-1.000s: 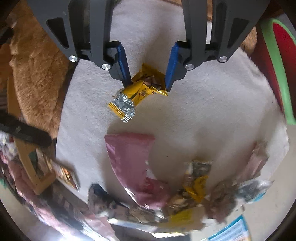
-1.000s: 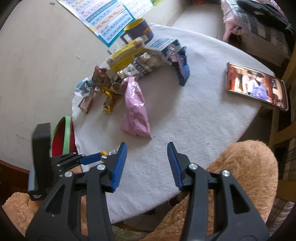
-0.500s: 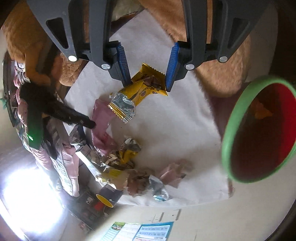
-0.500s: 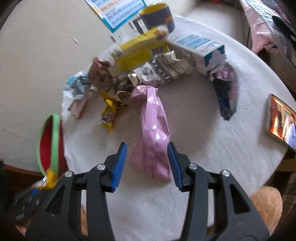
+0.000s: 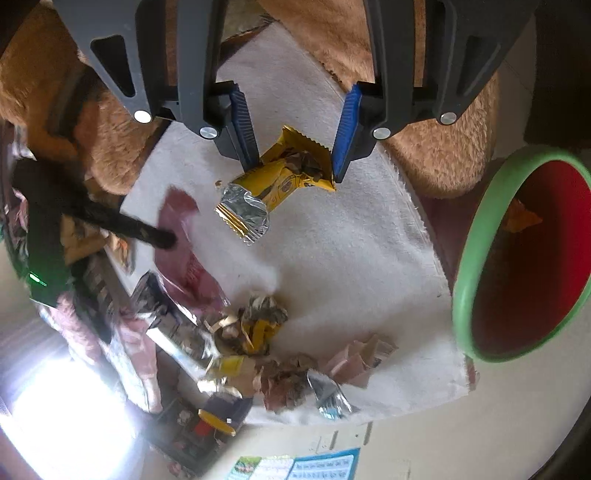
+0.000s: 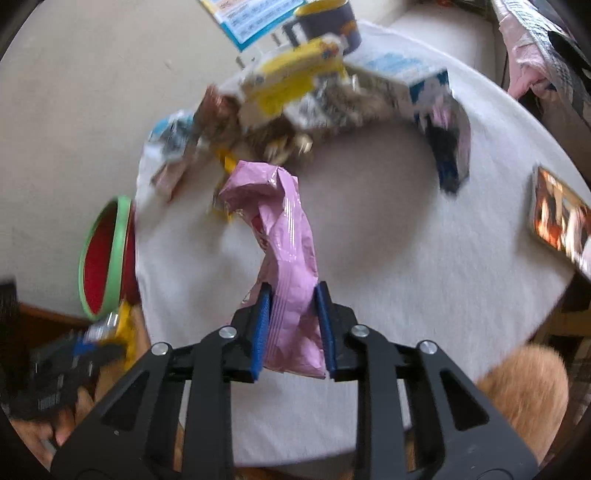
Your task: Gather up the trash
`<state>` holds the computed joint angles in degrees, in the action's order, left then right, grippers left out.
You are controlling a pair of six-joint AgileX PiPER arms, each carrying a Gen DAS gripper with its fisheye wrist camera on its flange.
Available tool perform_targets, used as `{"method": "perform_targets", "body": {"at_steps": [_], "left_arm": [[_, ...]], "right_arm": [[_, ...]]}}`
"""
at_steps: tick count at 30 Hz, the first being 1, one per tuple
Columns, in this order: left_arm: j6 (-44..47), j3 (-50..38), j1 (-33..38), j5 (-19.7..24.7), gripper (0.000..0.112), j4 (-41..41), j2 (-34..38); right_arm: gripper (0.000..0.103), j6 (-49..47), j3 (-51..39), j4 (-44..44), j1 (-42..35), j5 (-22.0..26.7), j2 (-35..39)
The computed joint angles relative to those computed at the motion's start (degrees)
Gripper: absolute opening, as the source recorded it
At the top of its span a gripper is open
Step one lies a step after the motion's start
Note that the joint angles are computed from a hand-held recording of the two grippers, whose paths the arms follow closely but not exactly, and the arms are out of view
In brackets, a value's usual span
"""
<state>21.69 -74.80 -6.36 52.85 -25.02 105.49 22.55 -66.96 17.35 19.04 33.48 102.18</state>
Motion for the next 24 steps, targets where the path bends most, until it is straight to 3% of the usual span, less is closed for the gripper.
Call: {"method": "perform_targets", "body": {"at_steps": [5, 10, 15, 24], "left_arm": [[-2.1, -3.9, -2.8, 1.0, 0.038, 3.6, 5.4], [-3.4, -5.9, -4.9, -1.2, 0.044, 7.0, 7.1], [-5.3, -5.5, -5.0, -1.3, 0.058, 8.7, 7.8], [-5.4, -5.3, -5.3, -1.8, 0.058, 9.6, 8.4]], "right_arm": [[0.025, 3.0, 5.5, 1.0, 2.9, -1.9, -2.5], [0.025, 6.0, 5.8, -1.9, 3.7, -2.6, -3.5], [0.025, 7.5, 6.5, -3.1, 3.6, -3.4, -4.4], [0.025, 9.1, 6.9, -3.2, 3.7, -3.9, -4.4]]}}
